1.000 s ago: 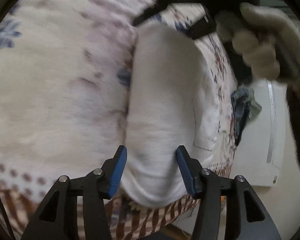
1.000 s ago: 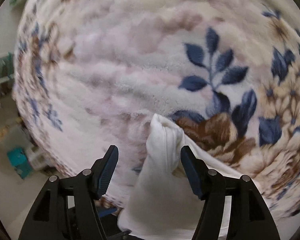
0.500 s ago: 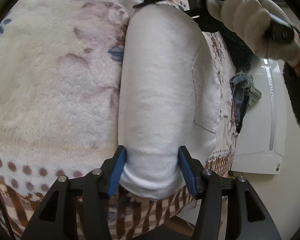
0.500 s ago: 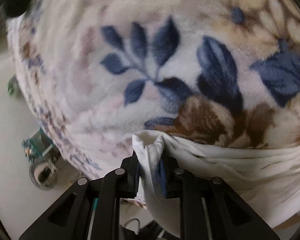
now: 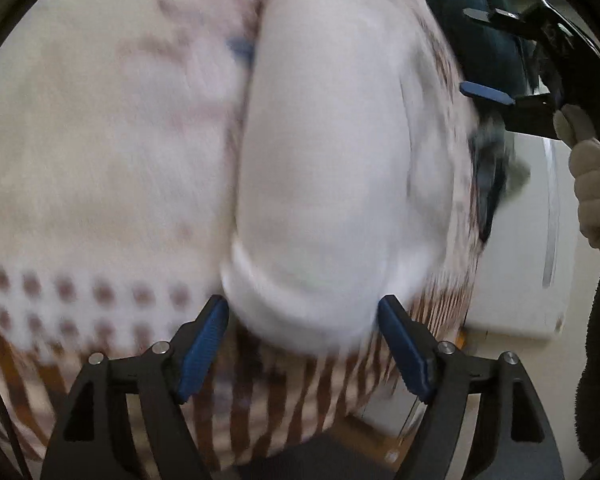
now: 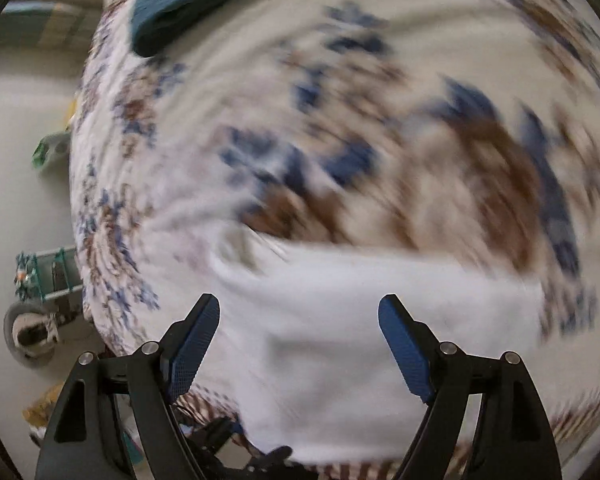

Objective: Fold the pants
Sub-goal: 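Pinch the bundle end with the right tool and tuck it under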

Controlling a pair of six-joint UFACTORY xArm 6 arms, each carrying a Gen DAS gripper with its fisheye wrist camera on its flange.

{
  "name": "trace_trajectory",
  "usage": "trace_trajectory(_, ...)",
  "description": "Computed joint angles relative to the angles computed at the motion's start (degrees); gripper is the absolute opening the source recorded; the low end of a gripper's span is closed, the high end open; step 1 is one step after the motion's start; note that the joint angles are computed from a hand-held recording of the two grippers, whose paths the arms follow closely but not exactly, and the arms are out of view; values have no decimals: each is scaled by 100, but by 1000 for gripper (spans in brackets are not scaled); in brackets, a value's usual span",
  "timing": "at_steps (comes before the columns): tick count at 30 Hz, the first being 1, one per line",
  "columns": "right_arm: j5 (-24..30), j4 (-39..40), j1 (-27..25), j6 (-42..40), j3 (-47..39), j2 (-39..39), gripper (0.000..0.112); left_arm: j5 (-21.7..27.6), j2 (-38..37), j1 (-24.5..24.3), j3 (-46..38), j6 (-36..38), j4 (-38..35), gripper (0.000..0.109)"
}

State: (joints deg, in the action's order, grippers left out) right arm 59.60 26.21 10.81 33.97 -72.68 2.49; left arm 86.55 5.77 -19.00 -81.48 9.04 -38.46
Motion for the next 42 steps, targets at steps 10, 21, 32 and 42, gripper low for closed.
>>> trace_trajectory(10,-2576,1069,1483,3578,4944,-3596,84,59,522,-165,-1664,-417,291,76)
trace_trajectory(21,-5315,1969,3695,4495,6170,-3716,78,224,903,-457,-1516,-87,792,75)
trace_trajectory(32,-4152,1042,2929,3769,5400,-3582,78,357,-14,-262,-263,315,618,74)
trace_trajectory(42,-2276,398,1690,2027,2911,-1888,78,-859,179,-3,-592,-201,227,75)
